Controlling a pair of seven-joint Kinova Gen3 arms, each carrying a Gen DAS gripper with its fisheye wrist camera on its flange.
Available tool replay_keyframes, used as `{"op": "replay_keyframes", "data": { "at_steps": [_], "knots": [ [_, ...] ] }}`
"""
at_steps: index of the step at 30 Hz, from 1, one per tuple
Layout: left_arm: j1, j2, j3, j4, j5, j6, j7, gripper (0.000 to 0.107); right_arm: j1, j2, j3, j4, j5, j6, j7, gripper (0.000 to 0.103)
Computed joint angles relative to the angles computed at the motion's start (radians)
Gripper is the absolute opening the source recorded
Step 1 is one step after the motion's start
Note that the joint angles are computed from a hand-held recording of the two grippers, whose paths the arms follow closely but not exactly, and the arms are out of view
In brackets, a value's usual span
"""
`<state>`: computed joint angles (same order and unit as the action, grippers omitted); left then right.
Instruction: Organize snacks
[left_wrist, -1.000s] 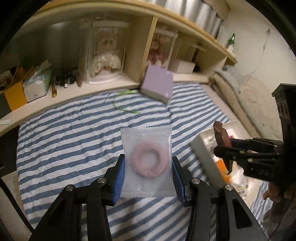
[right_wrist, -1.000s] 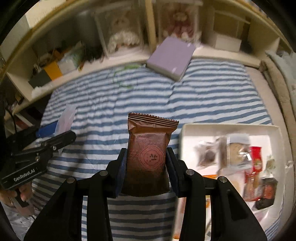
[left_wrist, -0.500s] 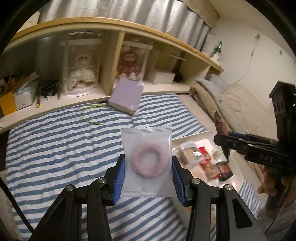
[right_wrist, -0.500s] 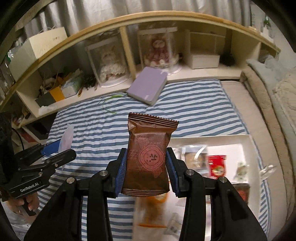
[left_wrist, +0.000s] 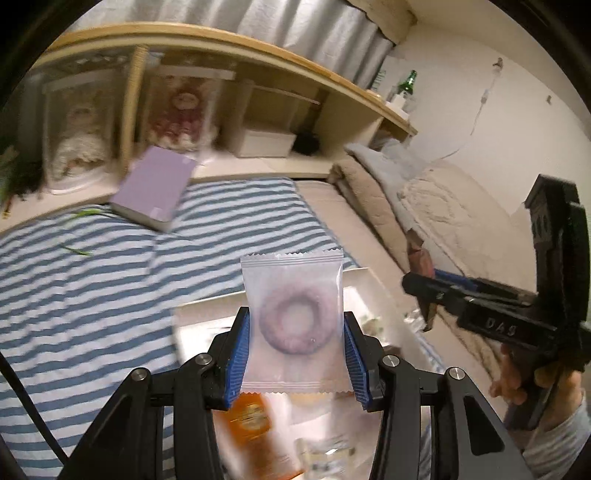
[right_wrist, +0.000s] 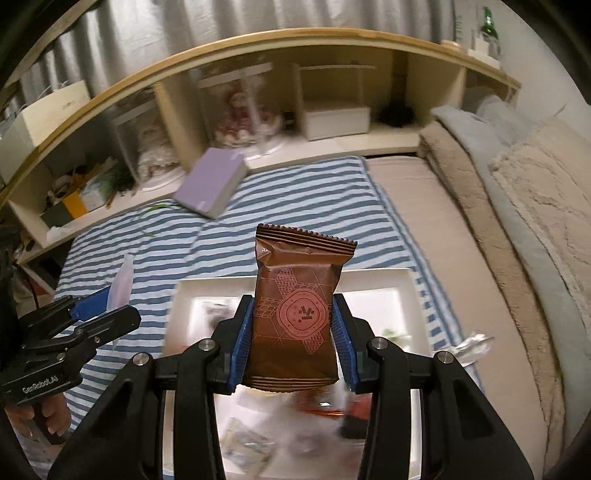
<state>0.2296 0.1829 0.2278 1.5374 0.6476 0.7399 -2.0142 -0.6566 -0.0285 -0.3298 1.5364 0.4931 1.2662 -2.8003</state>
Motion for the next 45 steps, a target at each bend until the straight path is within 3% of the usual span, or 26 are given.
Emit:
{"op": "replay_keyframes", "data": {
  "at_steps": [7,14,22,24,26,33,38,40,44,45],
  "knots": [
    [0.113,0.177,0.038,-0.142,-0.076,-0.038,0.156,0.046,0.097,-0.057,0.051,0.116,-0.090,-0.098,0.082,0.042],
    [0.135,0.388,0.087,-0.341,-0.075,0.036,0.280,0.046,0.205,-0.079,0.102,0.223,-0.223,-0.234,0.175,0.042],
    [0.219,0.527,0.056,-0.507,-0.182,0.042,0.395,0.048,0.306,-0.078,0.157,0.305,-0.380,-0.367,0.282,0.042],
    [0.247,0.536,0.032,-0.537,-0.228,0.051,0.431,0.055,0.322,-0.072,0.171,0.316,-0.417,-0.394,0.315,0.042],
    [0.263,0.526,0.021,-0.526,-0.264,0.026,0.446,0.072,0.337,-0.066,0.183,0.323,-0.455,-0.413,0.348,0.043],
    [0.298,0.502,0.004,-0.500,-0.373,0.020,0.451,0.086,0.344,-0.063,0.160,0.317,-0.444,-0.391,0.352,0.052],
    [0.301,0.439,0.004,-0.425,-0.408,0.025,0.459,0.101,0.332,-0.087,0.138,0.326,-0.426,-0.374,0.333,0.077],
    [0.303,0.410,0.003,-0.388,-0.418,0.010,0.463,0.103,0.325,-0.094,0.124,0.324,-0.407,-0.357,0.321,0.081],
    [0.302,0.357,0.006,-0.328,-0.431,0.001,0.472,0.103,0.309,-0.113,0.095,0.314,-0.365,-0.320,0.288,0.103],
    [0.301,0.347,0.007,-0.318,-0.434,-0.001,0.472,0.103,0.306,-0.116,0.089,0.310,-0.356,-0.311,0.281,0.103]
  ]
}}
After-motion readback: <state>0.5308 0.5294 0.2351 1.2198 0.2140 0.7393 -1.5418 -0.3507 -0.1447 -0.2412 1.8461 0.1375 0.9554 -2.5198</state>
